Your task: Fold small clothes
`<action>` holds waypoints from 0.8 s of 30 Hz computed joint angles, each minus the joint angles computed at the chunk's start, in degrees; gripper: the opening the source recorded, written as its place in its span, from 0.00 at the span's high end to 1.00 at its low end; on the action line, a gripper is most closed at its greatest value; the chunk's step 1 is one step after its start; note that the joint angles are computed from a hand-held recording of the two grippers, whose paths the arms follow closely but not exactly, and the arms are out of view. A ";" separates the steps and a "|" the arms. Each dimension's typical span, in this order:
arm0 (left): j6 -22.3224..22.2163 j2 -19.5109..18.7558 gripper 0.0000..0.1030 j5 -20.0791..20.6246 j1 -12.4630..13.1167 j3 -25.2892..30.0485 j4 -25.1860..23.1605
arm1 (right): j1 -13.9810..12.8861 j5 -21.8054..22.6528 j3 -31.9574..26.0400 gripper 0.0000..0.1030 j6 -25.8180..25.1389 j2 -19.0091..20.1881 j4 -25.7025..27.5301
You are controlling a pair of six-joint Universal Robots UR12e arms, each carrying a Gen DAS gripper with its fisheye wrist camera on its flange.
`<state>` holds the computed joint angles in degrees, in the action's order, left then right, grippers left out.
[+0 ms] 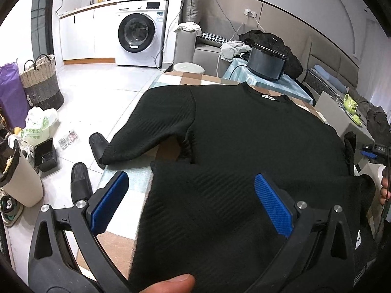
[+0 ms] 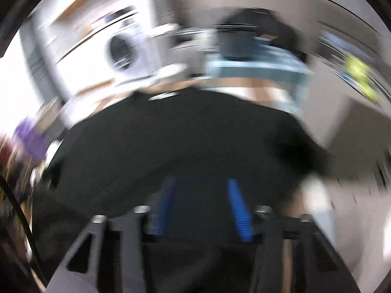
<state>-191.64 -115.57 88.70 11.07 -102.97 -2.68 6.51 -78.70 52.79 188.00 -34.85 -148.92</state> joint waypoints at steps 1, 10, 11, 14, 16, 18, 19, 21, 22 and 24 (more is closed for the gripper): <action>0.09 -0.17 0.01 -0.10 -0.05 0.22 -0.09 | -0.64 -0.48 0.88 0.47 3.73 -0.42 -0.31; 0.86 -1.12 0.01 0.13 -0.83 1.94 -1.94 | -2.11 -0.99 -2.39 0.47 12.55 1.60 2.05; 0.78 -1.18 0.01 0.33 -0.87 2.04 -2.05 | -2.27 0.87 -3.87 0.47 14.21 2.45 2.46; 0.47 -1.24 0.01 0.53 -0.81 2.07 -2.10 | -1.69 0.14 -9.17 0.41 16.47 5.13 4.13; 0.33 -1.34 0.01 0.73 -0.66 2.13 -2.21 | -1.13 -0.91 -12.94 0.39 15.98 6.91 6.42; 0.13 -1.50 0.01 0.93 -0.49 2.26 -2.44 | -0.76 -1.67 -16.59 0.38 16.63 8.69 8.91; -0.12 -1.59 0.01 0.81 -0.38 2.36 -2.70 | -0.71 -1.90 -18.22 0.38 17.44 9.57 9.97; -0.48 -1.69 0.01 0.56 -0.13 2.41 -3.01 | -0.33 -5.03 -22.82 0.38 19.72 11.89 13.18; -0.60 -1.72 0.01 0.45 -0.05 2.45 -3.17 | -0.32 -5.59 -24.96 0.39 20.32 13.00 14.23; -0.57 -1.73 0.01 0.44 0.06 2.36 -2.98 | -0.40 -7.21 -26.10 0.71 22.47 13.60 15.18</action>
<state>-192.21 -117.30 89.14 11.13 -100.61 -5.65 6.11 -85.91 26.69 210.47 -21.25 -133.74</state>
